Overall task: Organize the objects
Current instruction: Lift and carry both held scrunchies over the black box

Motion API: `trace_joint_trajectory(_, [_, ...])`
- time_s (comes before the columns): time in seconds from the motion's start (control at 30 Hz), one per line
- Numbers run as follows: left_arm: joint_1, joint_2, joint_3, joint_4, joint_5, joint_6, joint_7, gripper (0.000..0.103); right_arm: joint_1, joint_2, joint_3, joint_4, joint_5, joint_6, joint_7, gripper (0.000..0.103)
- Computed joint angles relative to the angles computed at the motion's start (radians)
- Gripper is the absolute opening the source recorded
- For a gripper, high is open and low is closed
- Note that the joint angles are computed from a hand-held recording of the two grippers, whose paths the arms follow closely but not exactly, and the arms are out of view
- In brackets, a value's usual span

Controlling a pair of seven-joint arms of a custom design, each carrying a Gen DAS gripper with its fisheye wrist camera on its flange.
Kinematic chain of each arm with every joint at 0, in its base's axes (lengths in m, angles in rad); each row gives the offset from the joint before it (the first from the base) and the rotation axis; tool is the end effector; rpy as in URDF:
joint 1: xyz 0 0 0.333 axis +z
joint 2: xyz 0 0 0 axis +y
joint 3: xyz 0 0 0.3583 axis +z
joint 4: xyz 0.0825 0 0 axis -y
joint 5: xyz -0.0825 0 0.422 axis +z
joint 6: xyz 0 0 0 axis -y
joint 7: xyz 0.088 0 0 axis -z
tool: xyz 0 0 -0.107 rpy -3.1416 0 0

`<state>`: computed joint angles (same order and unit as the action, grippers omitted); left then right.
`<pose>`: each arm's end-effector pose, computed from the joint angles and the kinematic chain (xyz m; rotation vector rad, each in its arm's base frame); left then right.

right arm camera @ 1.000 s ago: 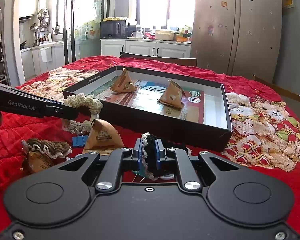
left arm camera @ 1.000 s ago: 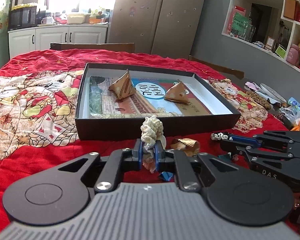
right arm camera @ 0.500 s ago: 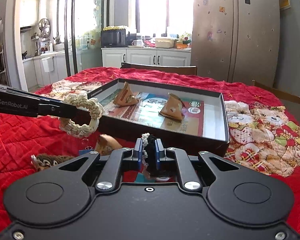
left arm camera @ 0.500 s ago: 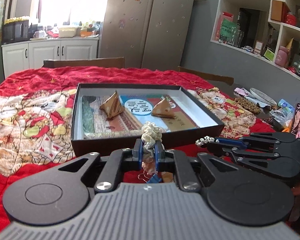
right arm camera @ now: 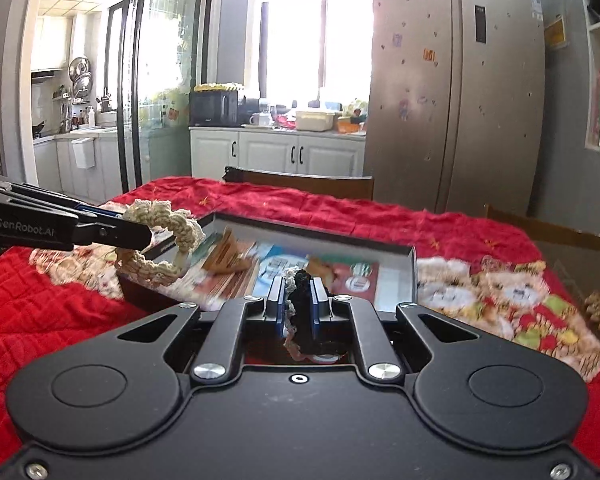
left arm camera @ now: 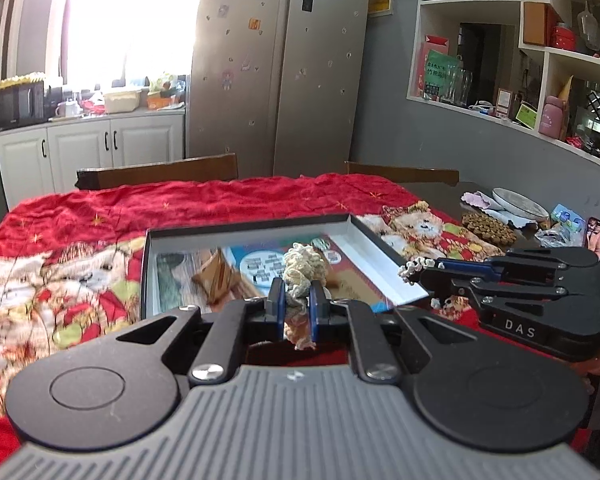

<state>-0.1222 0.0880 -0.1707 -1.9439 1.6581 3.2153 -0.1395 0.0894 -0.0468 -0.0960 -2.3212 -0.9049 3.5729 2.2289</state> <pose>0.5614 -0.2655 0.5189 -1.3815 1.8278 -1.2133 0.5374 0.0938 0.5046 -1.7243 1.1341 -0.8043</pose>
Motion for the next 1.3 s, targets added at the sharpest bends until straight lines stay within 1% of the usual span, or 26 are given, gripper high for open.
trace_joint_trajectory(0.1, [-0.011, 0.020, 0.004, 0.019, -0.094, -0.021, 0.103, 0.014, 0.001, 0.013, 0.006, 0.040, 0.017, -0.023, -0.012, 0.012])
trace_joint_trajectory(0.17, [-0.026, 0.038, 0.014, 0.039, -0.136, -0.039, 0.148, 0.014, -0.001, 0.029, 0.011, 0.078, 0.014, -0.042, 0.001, 0.012])
trace_joint_trajectory(0.23, [-0.038, 0.057, 0.022, 0.056, -0.209, -0.049, 0.218, 0.014, -0.009, 0.048, 0.022, 0.116, 0.020, -0.063, 0.006, 0.012])
trace_joint_trajectory(0.3, [-0.047, 0.077, 0.029, 0.069, -0.304, -0.051, 0.298, 0.014, -0.029, 0.072, 0.039, 0.164, -0.025, -0.087, 0.062, 0.012])
trace_joint_trajectory(0.33, [-0.053, 0.088, 0.032, 0.079, -0.342, -0.056, 0.332, 0.014, -0.039, 0.084, 0.052, 0.183, -0.015, -0.101, 0.059, 0.012])
trace_joint_trajectory(0.43, [-0.085, 0.122, 0.058, 0.121, -0.385, -0.079, 0.370, 0.014, -0.055, 0.124, 0.086, 0.234, 0.041, -0.148, 0.013, 0.012])
trace_joint_trajectory(0.53, [-0.098, 0.158, 0.065, 0.158, -0.474, -0.089, 0.452, 0.014, -0.059, 0.175, 0.109, 0.288, 0.101, -0.188, -0.038, 0.012])
trace_joint_trajectory(0.57, [-0.102, 0.173, 0.066, 0.172, -0.503, -0.094, 0.477, 0.014, -0.041, 0.192, 0.097, 0.302, 0.137, -0.197, -0.065, 0.012])
trace_joint_trajectory(0.6, [-0.106, 0.186, 0.069, 0.185, -0.529, -0.098, 0.500, 0.014, -0.042, 0.212, 0.102, 0.321, 0.157, -0.207, -0.079, 0.012])
trace_joint_trajectory(0.67, [-0.123, 0.214, 0.083, 0.215, -0.566, -0.105, 0.523, 0.014, 0.000, 0.248, 0.069, 0.352, 0.214, -0.219, -0.113, 0.012])
trace_joint_trajectory(0.73, [-0.138, 0.241, 0.098, 0.240, -0.603, -0.105, 0.546, 0.014, 0.023, 0.282, 0.053, 0.383, 0.256, -0.234, -0.136, 0.012])
trace_joint_trajectory(0.77, [-0.140, 0.255, 0.098, 0.251, -0.629, -0.104, 0.568, 0.014, 0.026, 0.297, 0.052, 0.396, 0.275, -0.239, -0.146, 0.012])
trace_joint_trajectory(0.8, [-0.135, 0.268, 0.091, 0.259, -0.663, -0.104, 0.600, 0.014, 0.014, 0.314, 0.068, 0.411, 0.289, -0.246, -0.155, 0.012])
trace_joint_trajectory(0.83, [-0.128, 0.280, 0.081, 0.265, -0.697, -0.104, 0.633, 0.014, 0.023, 0.330, 0.061, 0.424, 0.308, -0.247, -0.164, 0.012])
trace_joint_trajectory(0.87, [-0.124, 0.293, 0.073, 0.274, -0.729, -0.106, 0.663, 0.014, 0.047, 0.343, 0.038, 0.431, 0.330, -0.243, -0.172, 0.012])
trace_joint_trajectory(0.93, [-0.146, 0.312, 0.097, 0.291, -0.753, -0.103, 0.682, 0.014, 0.067, 0.370, 0.019, 0.450, 0.369, -0.239, -0.190, 0.012])
trace_joint_trajectory(1.0, [-0.163, 0.329, 0.118, 0.303, -0.778, -0.096, 0.701, 0.014, 0.051, 0.394, 0.039, 0.464, 0.396, -0.231, -0.209, 0.012])
trace_joint_trajectory(1.13, [-0.172, 0.359, 0.123, 0.318, -0.844, -0.094, 0.771, 0.014, 0.026, 0.433, 0.072, 0.480, 0.450, -0.222, -0.247, 0.012])
trace_joint_trajectory(1.3, [-0.170, 0.388, 0.113, 0.328, -0.937, -0.107, 0.851, 0.014, 0.028, 0.463, 0.077, 0.495, 0.509, -0.216, -0.314, 0.012])
